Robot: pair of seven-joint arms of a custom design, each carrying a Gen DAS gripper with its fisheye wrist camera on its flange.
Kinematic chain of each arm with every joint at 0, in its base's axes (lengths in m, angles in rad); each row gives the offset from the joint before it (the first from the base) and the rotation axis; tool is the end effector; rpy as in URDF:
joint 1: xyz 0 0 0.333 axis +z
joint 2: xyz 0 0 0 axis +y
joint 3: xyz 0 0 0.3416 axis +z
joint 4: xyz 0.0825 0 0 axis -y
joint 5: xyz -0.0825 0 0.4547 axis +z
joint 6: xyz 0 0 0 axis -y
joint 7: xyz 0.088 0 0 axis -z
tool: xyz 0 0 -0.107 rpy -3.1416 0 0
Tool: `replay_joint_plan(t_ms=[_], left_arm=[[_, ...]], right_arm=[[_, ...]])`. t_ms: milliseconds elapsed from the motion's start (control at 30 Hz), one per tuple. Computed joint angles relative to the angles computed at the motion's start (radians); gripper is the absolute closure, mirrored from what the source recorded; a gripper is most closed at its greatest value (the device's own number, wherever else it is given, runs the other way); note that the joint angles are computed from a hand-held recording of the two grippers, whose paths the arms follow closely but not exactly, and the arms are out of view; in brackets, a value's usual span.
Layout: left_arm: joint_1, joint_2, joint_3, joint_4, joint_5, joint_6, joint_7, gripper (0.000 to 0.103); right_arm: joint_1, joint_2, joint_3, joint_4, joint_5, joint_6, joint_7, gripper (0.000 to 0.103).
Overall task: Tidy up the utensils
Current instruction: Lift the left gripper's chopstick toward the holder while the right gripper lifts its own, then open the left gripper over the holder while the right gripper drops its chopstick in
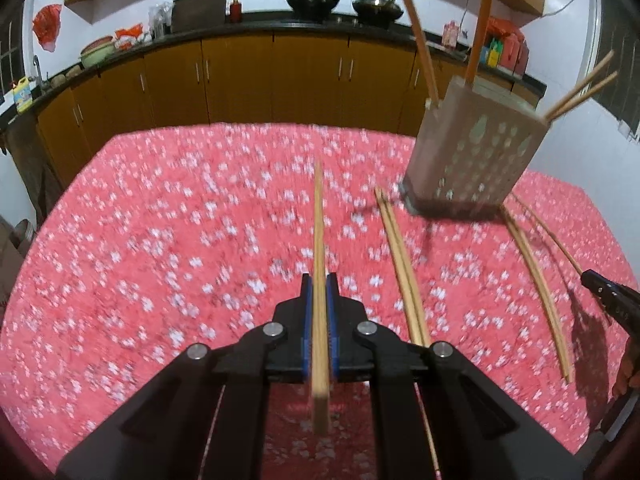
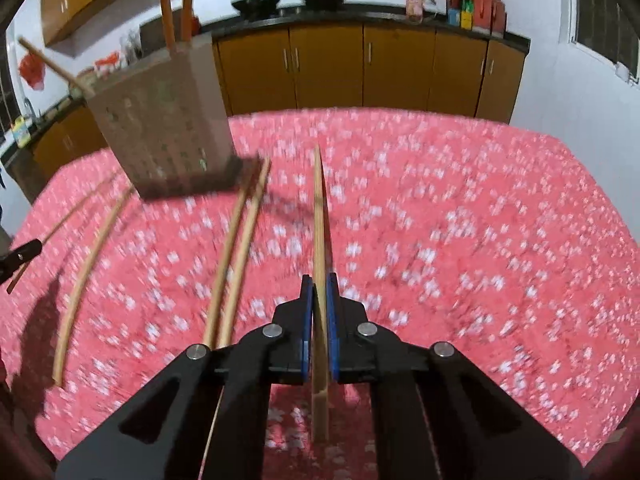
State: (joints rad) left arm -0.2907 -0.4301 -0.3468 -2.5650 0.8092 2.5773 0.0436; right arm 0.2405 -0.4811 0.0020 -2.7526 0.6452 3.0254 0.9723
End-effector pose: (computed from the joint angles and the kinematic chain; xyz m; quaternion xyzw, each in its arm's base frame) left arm 0.3838 -0.2989 0.4272 -0.7369 0.5597 -0.2584 0.2774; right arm 0.4413 0.0627 0.4146 -0.7242 0.5755 -0.2014 0.3222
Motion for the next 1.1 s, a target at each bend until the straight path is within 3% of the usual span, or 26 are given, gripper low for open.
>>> replay_joint_plan(t_ms=[400, 900, 1100], left_arm=[[0.036, -0.137, -0.046, 0.018, 0.111, -0.017, -0.068, 0.095], [0.053, -0.203, -0.066, 0.034, 0.163, 0.009, -0.091, 0.095], [0.063, -0.219, -0.072, 0.061, 0.191, 0.092, -0.074, 0.095]], right_arm=[[0.189, -0.14, -0.155, 0.001, 0.126, 0.164, -0.12, 0.096], [0.286, -0.19, -0.235, -0.011, 0.079, 0.243, -0.094, 0.096], [0.438, -0.306, -0.338, 0.001, 0.046, 0.251, -0.134, 0.096]])
